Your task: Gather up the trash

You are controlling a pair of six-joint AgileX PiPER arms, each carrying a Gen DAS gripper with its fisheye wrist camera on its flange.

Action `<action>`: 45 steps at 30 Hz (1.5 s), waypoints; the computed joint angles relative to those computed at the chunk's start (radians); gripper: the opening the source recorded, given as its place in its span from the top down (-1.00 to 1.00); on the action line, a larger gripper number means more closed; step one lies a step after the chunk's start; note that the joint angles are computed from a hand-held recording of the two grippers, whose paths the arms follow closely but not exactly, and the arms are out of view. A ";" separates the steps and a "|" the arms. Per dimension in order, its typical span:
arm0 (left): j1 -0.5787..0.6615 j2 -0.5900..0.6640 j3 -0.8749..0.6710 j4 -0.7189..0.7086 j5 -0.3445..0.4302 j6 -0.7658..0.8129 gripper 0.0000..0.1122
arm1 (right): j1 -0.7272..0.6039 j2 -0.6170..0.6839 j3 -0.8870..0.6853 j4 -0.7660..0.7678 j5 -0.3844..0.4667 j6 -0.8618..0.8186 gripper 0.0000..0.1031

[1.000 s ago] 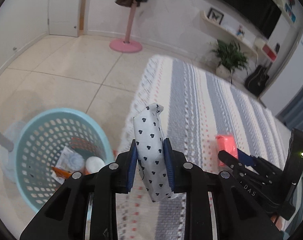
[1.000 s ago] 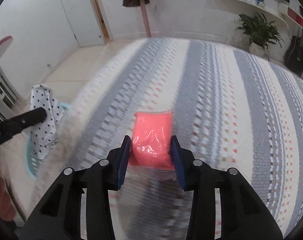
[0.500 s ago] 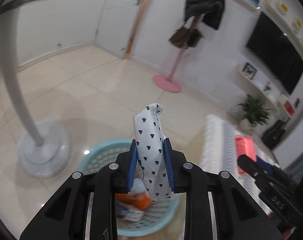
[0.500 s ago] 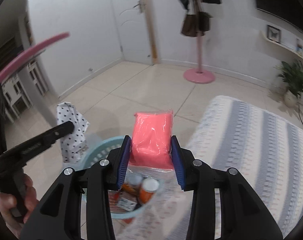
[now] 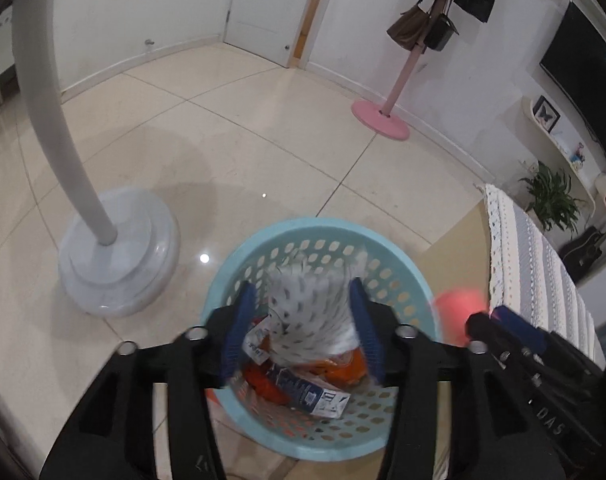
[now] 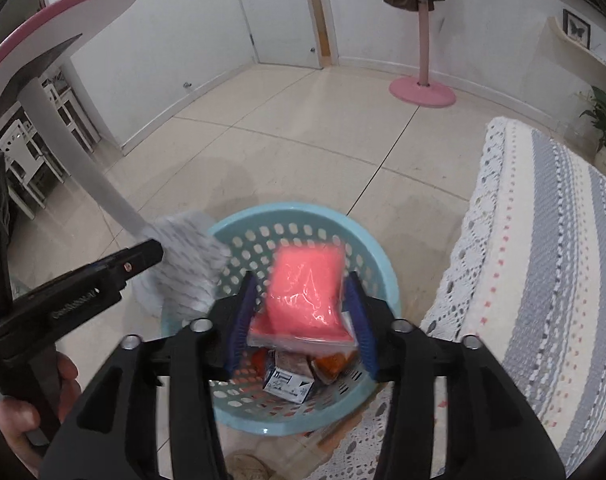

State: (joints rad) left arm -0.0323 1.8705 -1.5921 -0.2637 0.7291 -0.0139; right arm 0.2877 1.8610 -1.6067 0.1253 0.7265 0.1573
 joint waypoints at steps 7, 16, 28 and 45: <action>-0.014 -0.096 0.065 -0.014 -0.025 0.005 -0.04 | 0.004 -0.081 0.055 -0.013 -0.007 0.021 -0.20; -0.157 -0.430 0.186 0.114 -0.059 -0.092 -0.19 | -0.047 -0.424 0.229 -0.065 0.030 -0.003 -0.20; -0.780 -0.775 0.506 1.113 0.114 -1.094 -0.67 | 0.124 -0.904 0.525 -0.549 0.170 0.382 -0.26; -1.037 -0.696 0.610 1.385 0.333 -1.442 -0.70 | 0.579 -1.094 0.814 -1.155 0.362 1.014 -0.30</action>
